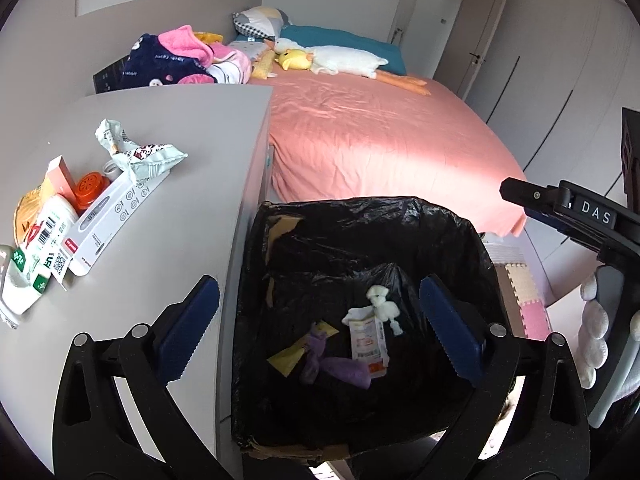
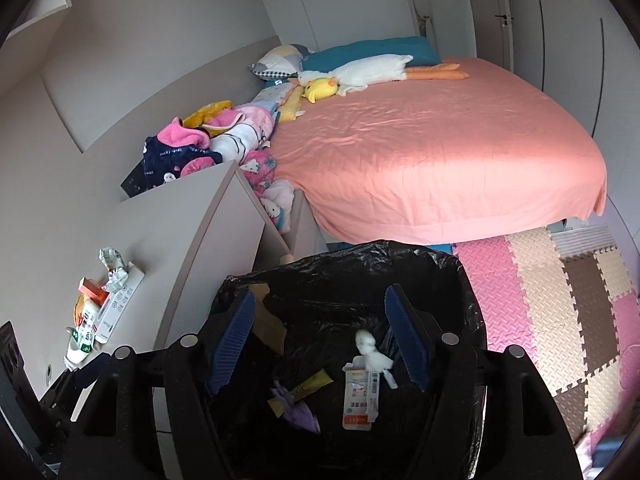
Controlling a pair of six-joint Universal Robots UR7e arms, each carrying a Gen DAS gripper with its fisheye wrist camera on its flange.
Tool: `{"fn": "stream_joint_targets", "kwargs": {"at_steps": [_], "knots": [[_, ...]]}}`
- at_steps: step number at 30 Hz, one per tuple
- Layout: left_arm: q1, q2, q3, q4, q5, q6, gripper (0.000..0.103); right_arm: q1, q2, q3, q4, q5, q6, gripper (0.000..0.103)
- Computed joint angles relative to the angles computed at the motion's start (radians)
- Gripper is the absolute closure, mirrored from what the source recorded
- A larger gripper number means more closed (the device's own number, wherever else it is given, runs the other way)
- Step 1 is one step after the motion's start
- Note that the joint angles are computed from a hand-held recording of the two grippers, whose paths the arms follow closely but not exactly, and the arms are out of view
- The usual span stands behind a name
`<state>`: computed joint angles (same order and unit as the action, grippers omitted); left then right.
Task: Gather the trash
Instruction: 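Open both grippers to drop the items into the trash bag, then move both grippers back over the remaining trash on the desk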
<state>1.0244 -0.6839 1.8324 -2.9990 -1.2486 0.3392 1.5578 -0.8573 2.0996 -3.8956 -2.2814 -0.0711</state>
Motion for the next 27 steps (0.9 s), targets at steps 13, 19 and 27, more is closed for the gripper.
{"fn": "stream_joint_targets", "kwargs": {"at_steps": [13, 19, 27], "knots": [[0.002, -0.003, -0.005, -0.016, 0.026, 0.021, 0.006, 0.022, 0.039, -0.044, 0.034, 0.016, -0.025, 0.035], [0.013, -0.013, -0.013, -0.015, 0.037, 0.015, 0.006, 0.029, 0.054, -0.065, 0.059, 0.021, -0.037, 0.035], [0.034, -0.027, -0.03, -0.012, 0.048, 0.003, 0.006, 0.047, 0.086, -0.112, 0.101, 0.03, -0.064, 0.035]]}}
